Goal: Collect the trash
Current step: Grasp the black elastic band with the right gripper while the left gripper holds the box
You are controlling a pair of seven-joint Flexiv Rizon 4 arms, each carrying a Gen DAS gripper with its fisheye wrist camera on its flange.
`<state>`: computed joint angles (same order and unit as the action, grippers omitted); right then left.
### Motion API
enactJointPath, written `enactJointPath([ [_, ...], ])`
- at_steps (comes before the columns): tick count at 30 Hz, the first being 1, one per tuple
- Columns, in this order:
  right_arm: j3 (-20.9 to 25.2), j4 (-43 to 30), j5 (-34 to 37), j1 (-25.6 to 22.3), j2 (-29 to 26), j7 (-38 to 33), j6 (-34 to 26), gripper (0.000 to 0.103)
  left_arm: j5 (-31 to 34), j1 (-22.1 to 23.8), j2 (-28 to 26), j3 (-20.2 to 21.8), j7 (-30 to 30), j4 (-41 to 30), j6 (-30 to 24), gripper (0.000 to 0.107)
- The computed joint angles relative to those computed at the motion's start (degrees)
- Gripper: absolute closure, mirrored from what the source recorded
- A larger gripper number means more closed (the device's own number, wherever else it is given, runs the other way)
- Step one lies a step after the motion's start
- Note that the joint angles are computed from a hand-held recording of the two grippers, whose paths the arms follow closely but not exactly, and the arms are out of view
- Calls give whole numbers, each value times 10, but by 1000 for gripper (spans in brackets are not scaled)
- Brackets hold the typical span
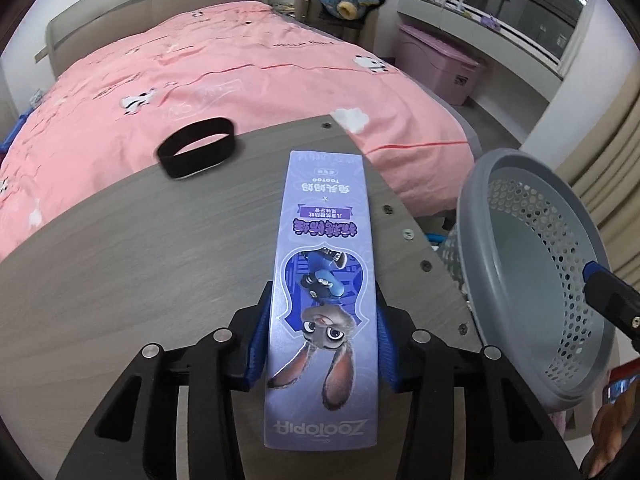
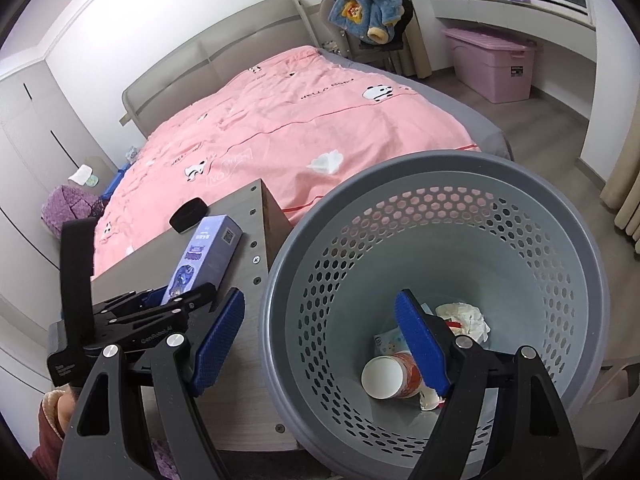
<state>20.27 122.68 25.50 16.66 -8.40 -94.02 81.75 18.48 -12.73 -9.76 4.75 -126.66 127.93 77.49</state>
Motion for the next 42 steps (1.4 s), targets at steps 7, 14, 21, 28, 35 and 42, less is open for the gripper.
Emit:
enactJointPath([
  [7,5,-26,-48,22,-31,19,3,27,143,-1,81,37,-181,22,-47,64],
  [14,20,-105,-127,60,-106,42,-4,27,250,61,178,11,-302,47,-139,64],
  [21,-28,-179,-265,141,-184,133,-15,25,283,135,226,-14,-325,69,-147,64],
  [28,-79,-234,-361,192,-244,231,-35,17,283,198,228,-38,-317,85,-105,64],
  [35,-116,-258,-423,221,-270,300,-47,12,275,235,225,-47,-310,103,-77,64],
  [42,-139,-272,-480,238,-285,341,-71,15,271,249,227,-54,-310,109,-72,64],
])
